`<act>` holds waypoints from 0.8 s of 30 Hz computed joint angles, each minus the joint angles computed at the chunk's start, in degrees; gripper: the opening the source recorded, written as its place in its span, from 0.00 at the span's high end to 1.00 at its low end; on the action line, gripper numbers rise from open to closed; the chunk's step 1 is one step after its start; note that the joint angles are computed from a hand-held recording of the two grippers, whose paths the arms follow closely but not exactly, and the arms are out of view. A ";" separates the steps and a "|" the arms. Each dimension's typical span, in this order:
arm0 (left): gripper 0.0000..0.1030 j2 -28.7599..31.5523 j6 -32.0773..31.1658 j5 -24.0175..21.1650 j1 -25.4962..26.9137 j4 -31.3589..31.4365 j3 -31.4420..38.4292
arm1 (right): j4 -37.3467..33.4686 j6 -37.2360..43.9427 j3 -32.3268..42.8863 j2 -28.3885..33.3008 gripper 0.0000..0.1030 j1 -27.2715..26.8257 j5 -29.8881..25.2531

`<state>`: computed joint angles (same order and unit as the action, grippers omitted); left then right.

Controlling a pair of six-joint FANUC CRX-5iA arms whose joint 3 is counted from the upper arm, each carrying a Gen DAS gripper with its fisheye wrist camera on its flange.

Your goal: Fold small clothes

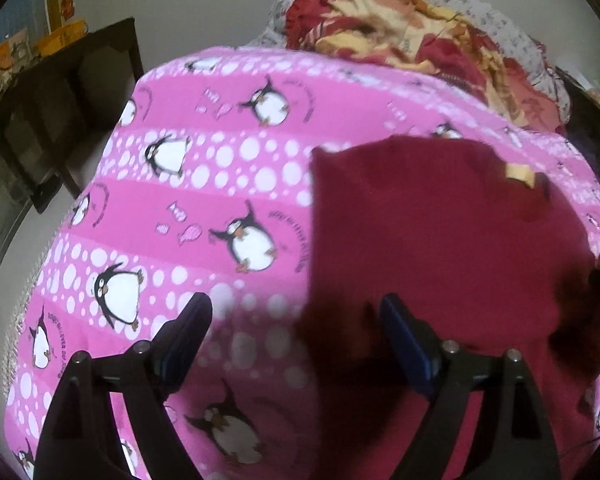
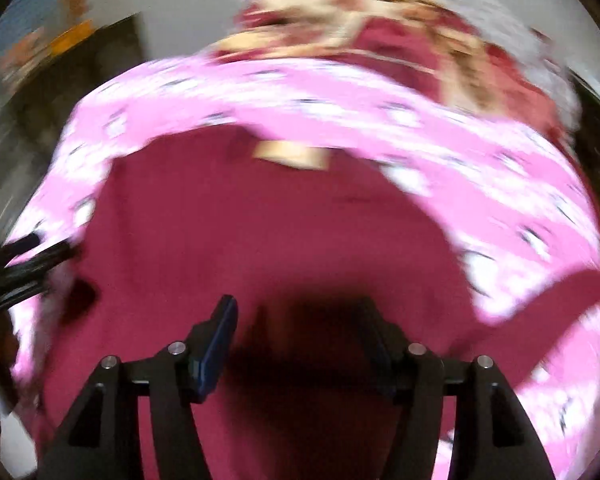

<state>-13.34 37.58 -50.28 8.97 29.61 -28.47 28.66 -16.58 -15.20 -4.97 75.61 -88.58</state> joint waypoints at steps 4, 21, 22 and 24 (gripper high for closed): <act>0.17 0.77 2.31 -0.21 -2.53 -2.16 1.16 | -2.62 -5.74 -4.18 -3.46 0.36 -1.41 -3.30; 0.17 2.93 9.41 0.54 -6.30 -10.77 2.10 | -1.80 -9.58 -8.60 -6.67 0.88 0.97 -2.58; 0.17 2.77 9.38 0.40 -6.22 -10.80 2.09 | -1.27 -10.14 -8.01 -6.52 0.85 1.84 -3.61; 0.17 2.18 9.03 0.20 -5.96 -10.36 1.92 | 0.23 -10.05 -6.95 -6.00 0.64 3.49 -4.49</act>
<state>-11.16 46.61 -50.08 3.00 19.25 -26.54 28.89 -26.63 -22.15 -10.97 79.10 -93.08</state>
